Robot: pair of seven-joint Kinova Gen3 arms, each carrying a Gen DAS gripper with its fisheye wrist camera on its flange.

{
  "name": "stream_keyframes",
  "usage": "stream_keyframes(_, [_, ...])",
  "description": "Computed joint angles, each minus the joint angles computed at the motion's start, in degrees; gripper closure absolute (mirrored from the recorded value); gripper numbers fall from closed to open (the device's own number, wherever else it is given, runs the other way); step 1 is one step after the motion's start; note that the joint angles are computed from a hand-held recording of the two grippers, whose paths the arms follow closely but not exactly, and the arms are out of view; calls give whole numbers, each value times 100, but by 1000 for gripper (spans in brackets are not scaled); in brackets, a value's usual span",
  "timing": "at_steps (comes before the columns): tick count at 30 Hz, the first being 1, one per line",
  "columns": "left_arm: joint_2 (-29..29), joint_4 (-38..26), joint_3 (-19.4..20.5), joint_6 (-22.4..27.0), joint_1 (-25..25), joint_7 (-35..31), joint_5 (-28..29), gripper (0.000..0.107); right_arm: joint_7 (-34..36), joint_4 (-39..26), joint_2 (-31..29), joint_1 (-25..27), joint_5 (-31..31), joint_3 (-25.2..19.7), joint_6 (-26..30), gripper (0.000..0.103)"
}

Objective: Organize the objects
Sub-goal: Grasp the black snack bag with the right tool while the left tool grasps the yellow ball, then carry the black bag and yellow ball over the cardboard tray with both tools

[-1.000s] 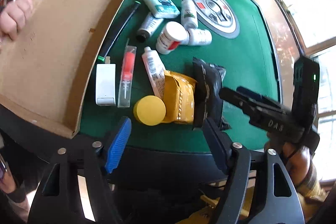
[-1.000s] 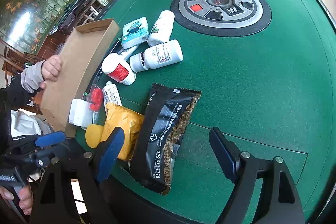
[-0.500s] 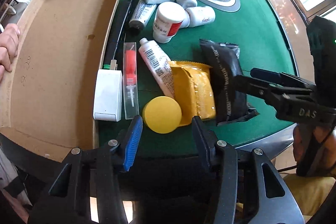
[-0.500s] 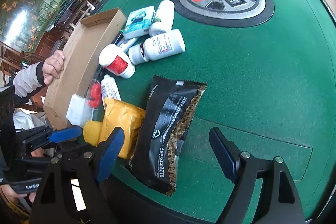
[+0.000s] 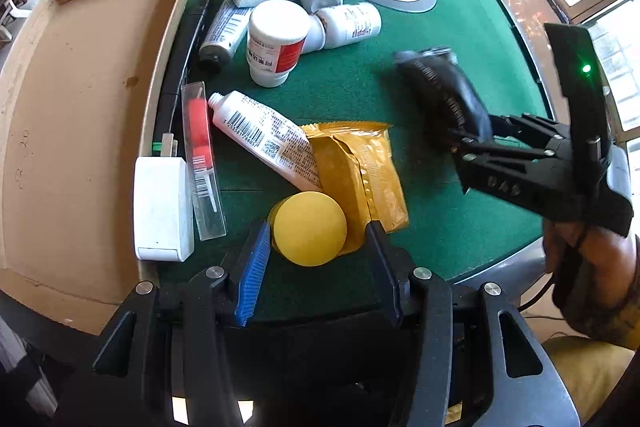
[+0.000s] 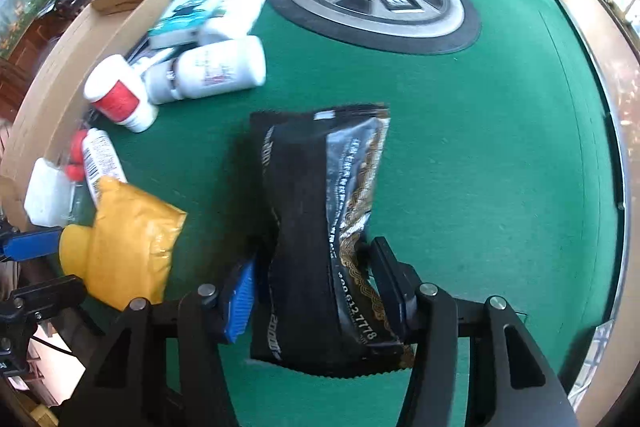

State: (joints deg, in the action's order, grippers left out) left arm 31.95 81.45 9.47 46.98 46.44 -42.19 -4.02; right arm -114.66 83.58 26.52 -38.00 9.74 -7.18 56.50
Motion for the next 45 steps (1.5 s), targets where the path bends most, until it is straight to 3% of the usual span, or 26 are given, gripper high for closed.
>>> stream_keyframes(10, [229, -290, -10, 204, -21, -109, -3, 60, -4, 37, -192, 9, 23, -22, 90, 47])
stream_keyframes(18, [-1, 203, 27, -154, -92, 31, 206, 65, 69, 179, -423, 26, 42, -59, -2, 47])
stream_keyframes(24, [164, -188, -78, 208, 119, 70, -171, 65, -120, 571, -678, 70, 87, -105, -263, 61])
stream_keyframes(29, [323, -382, -85, 120, 80, -33, -183, 65, -394, 982, -839, 21, 58, -167, -681, 69])
stream_keyframes(35, [472, -567, -170, 0, 112, -69, -219, 65, -233, 892, -737, 196, -152, -195, -826, 75])
stream_keyframes(38, [351, -430, -269, -88, 203, 91, -296, 67, -161, 836, -696, 234, -197, -185, -885, 80])
stream_keyframes(45, [-104, 98, -147, -432, 42, 223, -171, 67, 27, 885, -748, 405, -487, -212, -979, 82])
